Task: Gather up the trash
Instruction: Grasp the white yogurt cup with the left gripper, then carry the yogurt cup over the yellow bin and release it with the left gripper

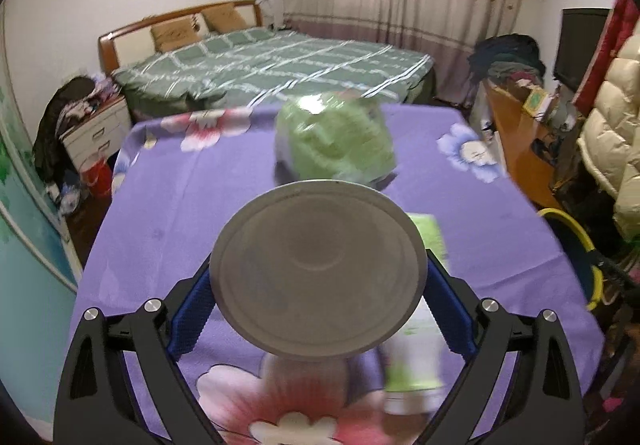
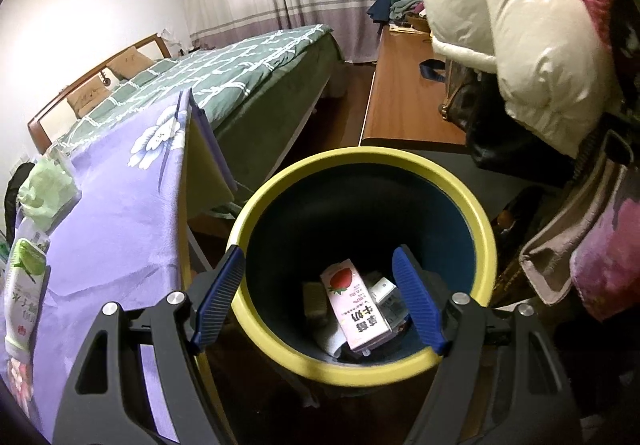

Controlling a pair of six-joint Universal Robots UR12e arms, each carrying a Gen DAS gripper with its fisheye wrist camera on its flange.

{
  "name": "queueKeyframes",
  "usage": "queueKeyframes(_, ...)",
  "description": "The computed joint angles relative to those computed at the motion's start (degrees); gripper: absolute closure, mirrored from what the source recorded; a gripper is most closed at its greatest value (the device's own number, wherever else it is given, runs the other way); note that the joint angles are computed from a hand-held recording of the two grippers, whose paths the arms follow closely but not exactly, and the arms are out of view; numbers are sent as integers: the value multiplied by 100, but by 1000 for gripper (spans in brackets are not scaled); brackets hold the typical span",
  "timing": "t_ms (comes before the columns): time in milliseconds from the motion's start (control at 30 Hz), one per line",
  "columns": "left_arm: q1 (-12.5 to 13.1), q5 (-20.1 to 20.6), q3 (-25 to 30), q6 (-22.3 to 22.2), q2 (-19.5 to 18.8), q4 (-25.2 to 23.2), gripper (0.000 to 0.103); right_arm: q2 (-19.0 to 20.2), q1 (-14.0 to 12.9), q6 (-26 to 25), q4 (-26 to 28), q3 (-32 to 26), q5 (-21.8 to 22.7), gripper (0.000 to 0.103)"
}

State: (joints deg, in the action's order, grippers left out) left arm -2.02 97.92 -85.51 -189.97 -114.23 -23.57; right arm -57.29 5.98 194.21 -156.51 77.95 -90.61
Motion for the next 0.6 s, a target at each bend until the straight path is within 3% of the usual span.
queueKeyframes(133,-149,-181,138,205,5,35,10,-98,-54,73,-153,178,23,31)
queueKeyframes(333,-448,-768,617,615,-209,-59,10,-229,-161,202,-390,428,26,31)
queueKeyframes(600,-920,-1431,1792,1109,-936,-835,10,-396,-300,237,-577,706,-24,31)
